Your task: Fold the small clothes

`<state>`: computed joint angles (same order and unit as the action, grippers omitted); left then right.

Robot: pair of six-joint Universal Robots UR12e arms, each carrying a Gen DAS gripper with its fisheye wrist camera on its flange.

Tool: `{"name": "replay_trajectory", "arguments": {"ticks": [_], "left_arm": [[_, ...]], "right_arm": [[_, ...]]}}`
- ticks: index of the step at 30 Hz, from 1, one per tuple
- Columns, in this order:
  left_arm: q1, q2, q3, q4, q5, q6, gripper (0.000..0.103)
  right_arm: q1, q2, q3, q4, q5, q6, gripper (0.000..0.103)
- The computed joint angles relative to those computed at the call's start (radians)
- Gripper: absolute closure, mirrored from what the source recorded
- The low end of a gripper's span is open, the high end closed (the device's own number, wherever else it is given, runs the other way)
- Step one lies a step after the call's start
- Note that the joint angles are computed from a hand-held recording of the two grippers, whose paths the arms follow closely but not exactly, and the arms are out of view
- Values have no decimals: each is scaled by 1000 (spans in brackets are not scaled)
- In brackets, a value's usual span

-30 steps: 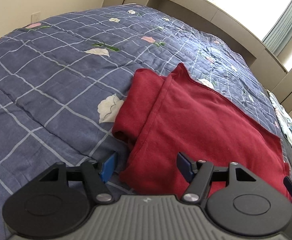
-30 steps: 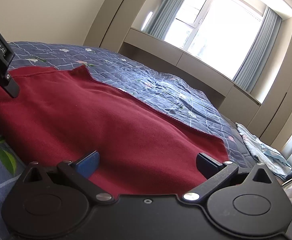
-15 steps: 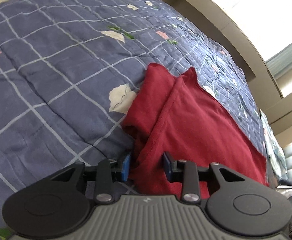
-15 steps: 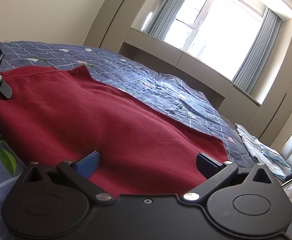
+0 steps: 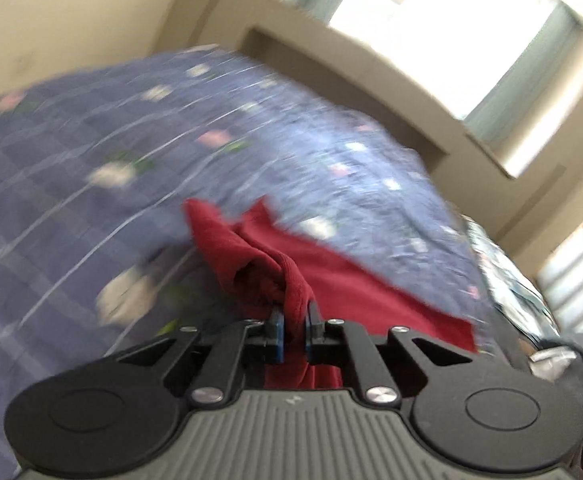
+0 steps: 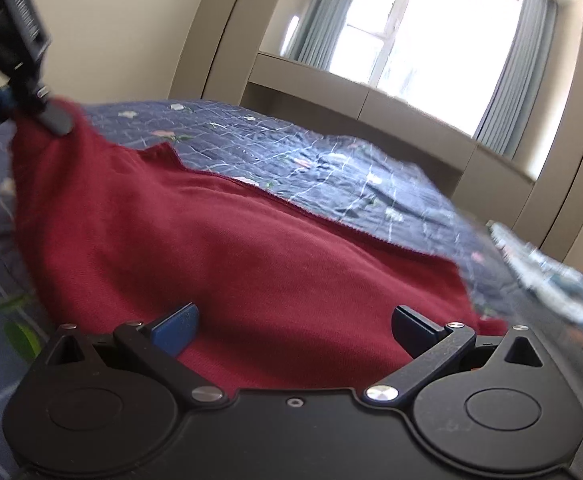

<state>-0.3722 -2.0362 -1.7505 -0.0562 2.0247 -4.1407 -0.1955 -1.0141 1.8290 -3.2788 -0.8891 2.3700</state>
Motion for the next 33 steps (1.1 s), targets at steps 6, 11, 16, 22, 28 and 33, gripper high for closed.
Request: {"name": "replay_trajectory", "arguments": {"ticks": [6, 11, 16, 22, 28, 33], "left_arm": [[-4, -65, 178, 7, -144, 326, 96], [-37, -156, 371, -81, -307, 577, 97], [-82, -241, 510, -182, -432, 714, 97], [-112, -300, 580, -364, -461, 725, 96], [-101, -272, 503, -300, -496, 601, 60], [-86, -218, 414, -213, -453, 552, 30]], "right_arm": [[-45, -21, -12, 62, 27, 13, 1], [-114, -56, 3, 134, 26, 6, 1], [-200, -99, 24, 233, 29, 55, 1], [-270, -134, 61, 256, -20, 95, 1], [-304, -131, 62, 248, -2, 116, 1], [-292, -93, -12, 292, 37, 212, 1]]}}
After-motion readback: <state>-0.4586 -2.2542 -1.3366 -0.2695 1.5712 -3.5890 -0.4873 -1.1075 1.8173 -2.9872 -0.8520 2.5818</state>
